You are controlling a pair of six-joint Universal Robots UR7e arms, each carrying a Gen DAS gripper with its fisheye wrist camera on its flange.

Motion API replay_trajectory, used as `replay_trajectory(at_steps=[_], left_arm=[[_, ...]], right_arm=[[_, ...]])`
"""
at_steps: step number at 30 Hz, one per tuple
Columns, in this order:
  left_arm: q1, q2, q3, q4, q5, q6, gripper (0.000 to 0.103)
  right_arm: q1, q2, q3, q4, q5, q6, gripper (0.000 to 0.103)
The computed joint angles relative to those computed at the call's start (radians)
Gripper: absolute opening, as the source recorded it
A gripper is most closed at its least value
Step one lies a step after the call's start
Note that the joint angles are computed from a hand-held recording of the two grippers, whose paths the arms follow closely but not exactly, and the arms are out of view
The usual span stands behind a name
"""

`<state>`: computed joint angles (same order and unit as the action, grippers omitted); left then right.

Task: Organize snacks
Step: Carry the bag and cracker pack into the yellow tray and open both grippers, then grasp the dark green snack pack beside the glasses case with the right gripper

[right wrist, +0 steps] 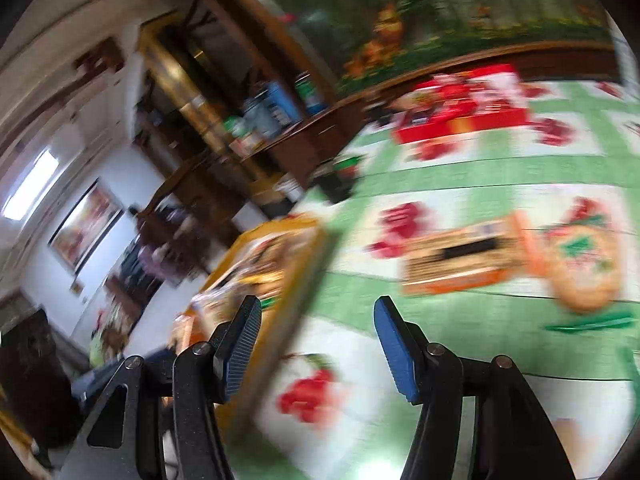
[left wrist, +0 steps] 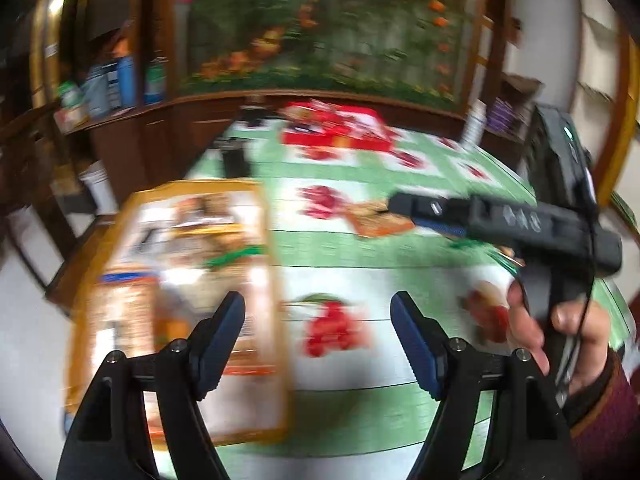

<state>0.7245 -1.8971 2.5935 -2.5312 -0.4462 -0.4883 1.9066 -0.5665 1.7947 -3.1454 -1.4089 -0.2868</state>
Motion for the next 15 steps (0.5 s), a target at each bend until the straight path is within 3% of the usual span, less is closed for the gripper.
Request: replay_trajectory(at_steps=[3,6,7,10,12,13,15], left_arm=[[0.054,0.226,-0.023,-0.289,-0.099,0.162,0.075],[0.117,0.406,-0.072,-0.474,-0.208,0.29,0.074],[0.132,0.448,-0.091,-0.494,-0.227,0.31,0.074],[0.158,0.547,-0.12,-0.609,-0.257,0.383,0.074],[0.185,0.575,-0.138,-0.631,-0.311,0.401,0.074],[0.207,0.571,-0.153,-0.604,-0.361,0.396,0.074],[0.236,0.562,-0.162,-0.624,-0.43,0.402,0.074]], right_arm=[[-0.053,-0.047,0.021,-0.033,-0.023,0.036,0.064],[-0.097,-0.086,0.039,-0.105,-0.058,0.07,0.063],[-0.101,-0.092,0.04,-0.139,-0.103,0.082,0.063],[-0.088,-0.08,0.018,-0.268,-0.4,0.072,0.068],[-0.075,-0.054,-0.027,-0.272,-0.58,0.07,0.07],[-0.077,-0.046,-0.048,-0.253,-0.626,0.072,0.07],[-0.087,-0.039,-0.075,-0.213,-0.651,0.081,0.07]])
